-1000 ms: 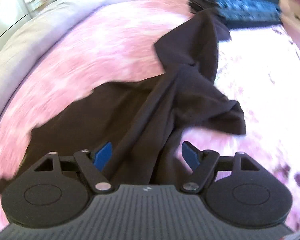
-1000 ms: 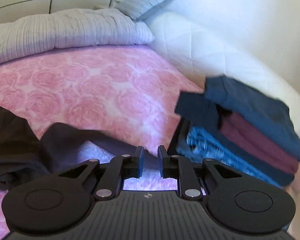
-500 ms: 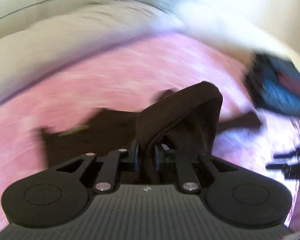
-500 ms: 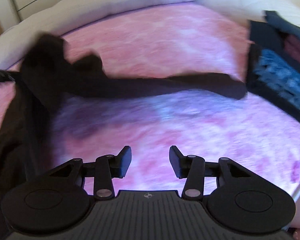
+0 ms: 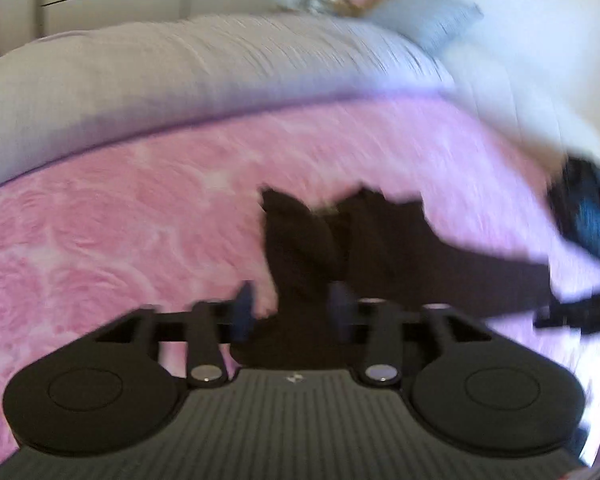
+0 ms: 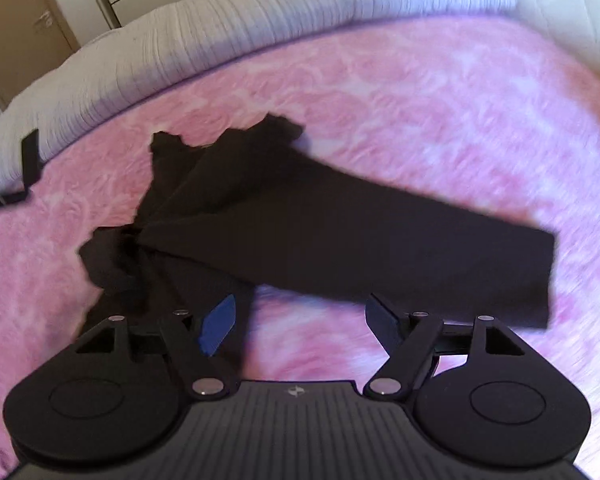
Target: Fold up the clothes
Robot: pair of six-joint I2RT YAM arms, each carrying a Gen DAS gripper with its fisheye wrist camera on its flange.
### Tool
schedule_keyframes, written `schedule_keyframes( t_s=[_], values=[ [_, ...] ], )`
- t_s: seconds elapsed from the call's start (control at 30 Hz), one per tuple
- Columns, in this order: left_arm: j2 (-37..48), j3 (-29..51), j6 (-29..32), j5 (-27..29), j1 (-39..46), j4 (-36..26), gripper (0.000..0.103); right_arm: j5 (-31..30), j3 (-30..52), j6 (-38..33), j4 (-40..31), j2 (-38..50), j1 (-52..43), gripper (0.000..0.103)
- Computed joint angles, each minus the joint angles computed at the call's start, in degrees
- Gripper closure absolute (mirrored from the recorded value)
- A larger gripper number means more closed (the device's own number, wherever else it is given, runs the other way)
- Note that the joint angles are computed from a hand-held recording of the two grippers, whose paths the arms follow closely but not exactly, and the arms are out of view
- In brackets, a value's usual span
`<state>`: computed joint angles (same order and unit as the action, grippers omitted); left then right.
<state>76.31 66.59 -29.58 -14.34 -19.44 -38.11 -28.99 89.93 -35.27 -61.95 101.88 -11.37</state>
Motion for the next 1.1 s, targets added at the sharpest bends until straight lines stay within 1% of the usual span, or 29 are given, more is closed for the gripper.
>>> schedule_keyframes(
  t_s=[0.03,0.07,0.13,0.17,0.2,0.23,0.27,0.3,0.33,0.37,0.4,0.43,0.5,0.53,0.6,0.63,0.67,0.7,0.73,0.77,0.8,0.83,0.9,0.93,1.0,1.07,1.1],
  values=[
    [1.49,-0.50,-0.95,2.89,-0.47,0.98,0.041,0.53,-0.96,1.43,0.45,-0.60,0.57,0.028],
    [4.04,-0.43,-1.52,4.88,-1.20,2.31,0.038,0.73,-1.68,2.62,0.77,-1.03,0.86,0.028],
    [9.33,0.61,0.38,4.84,-3.68,4.54,0.028,0.66,-3.21,5.20,2.11,-1.24,1.24,0.023],
    [12.64,2.28,1.79,3.40,-4.98,3.88,0.027,0.94,-3.88,6.25,3.50,-0.66,1.42,0.022],
    [16.04,4.19,3.19,2.00,-6.20,3.04,0.028,1.30,-4.33,7.18,4.89,0.19,1.68,0.021],
    [19.13,5.97,4.40,0.79,-7.13,2.30,0.039,1.76,-4.47,7.90,6.26,1.44,2.08,0.021],
    [20.57,6.12,4.87,0.26,-7.13,2.76,0.056,2.07,-4.17,8.90,7.32,3.04,2.40,0.021],
    [21.62,6.15,5.01,-0.32,-7.05,3.09,0.095,2.14,-3.21,10.31,7.89,5.14,2.64,0.021],
    [20.36,5.05,3.52,-1.24,-6.60,3.30,0.098,1.65,-1.88,12.50,8.02,7.46,2.65,0.021],
    [16.92,2.48,1.13,-2.78,-6.09,4.65,0.098,0.30,0.00,15.91,7.51,10.10,2.37,0.021],
    [12.73,-0.03,-1.32,-4.36,-5.87,4.74,0.098,-1.59,1.90,19.55,6.89,12.65,1.89,0.021],
    [7.63,-1.74,-3.57,-5.96,-4.53,3.28,0.099,-4.23,3.46,23.81,6.22,14.90,1.12,0.021],
    [-1.65,-3.32,-6.65,-9.19,-1.32,-1.78,0.098,-9.04,4.53,31.52,5.80,17.51,-0.45,0.021],
    [-4.92,-2.79,-7.03,-10.54,0.56,-5.57,0.098,-11.26,3.93,34.24,6.50,18.06,-0.98,0.021],
    [-11.09,-0.40,-5.28,-11.44,6.63,-13.89,0.098,-14.83,1.70,40.49,10.11,18.65,-1.76,0.021],
    [-12.86,1.48,-2.70,-12.43,9.79,-17.89,0.098,-16.21,0.80,44.21,12.38,18.91,-2.00,0.021],
    [-14.29,3.35,0.14,-13.02,13.35,-21.12,0.098,-16.47,0.98,47.56,14.30,19.31,-2.11,0.026],
    [-15.14,4.76,2.35,-12.80,16.98,-22.88,0.098,-15.48,1.81,49.89,15.85,19.79,-2.18,0.054],
    [-15.85,6.60,4.92,-12.98,21.31,-24.61,0.099,-14.44,2.71,52.14,17.29,20.33,-2.25,0.090],
    [-16.26,8.73,8.44,-12.35,26.73,-25.71,0.099,-13.16,4.48,53.45,17.70,21.12,-2.44,0.091],
    [-16.36,10.60,11.49,-11.68,31.53,-26.18,0.099,-11.98,8.12,52.70,16.21,22.52,-3.00,0.095],
    [-16.02,12.60,14.36,-11.27,35.68,-26.48,0.099,-11.12,12.46,50.34,14.31,23.98,-3.81,0.099],
    [-15.45,16.72,21.54,-10.35,44.81,-27.12,0.099,-7.64,20.64,44.62,11.95,26.17,-5.77,0.099],
    [-15.41,17.78,26.07,-9.68,50.16,-26.34,0.099,-5.83,25.09,41.93,11.04,27.55,-6.81,0.099],
    [-15.42,18.22,32.98,-8.41,59.02,-24.05,0.099,-2.15,34.79,37.14,9.40,31.09,-8.83,0.099],
    [-14.88,17.32,39.59,-4.54,69.50,-20.48,0.098,2.86,44.50,34.57,8.09,35.54,-10.73,0.099],
    [-14.71,15.84,41.92,-3.35,73.16,-18.56,0.096,4.90,49.51,33.89,6.75,38.15,-11.48,0.099]
  ],
)
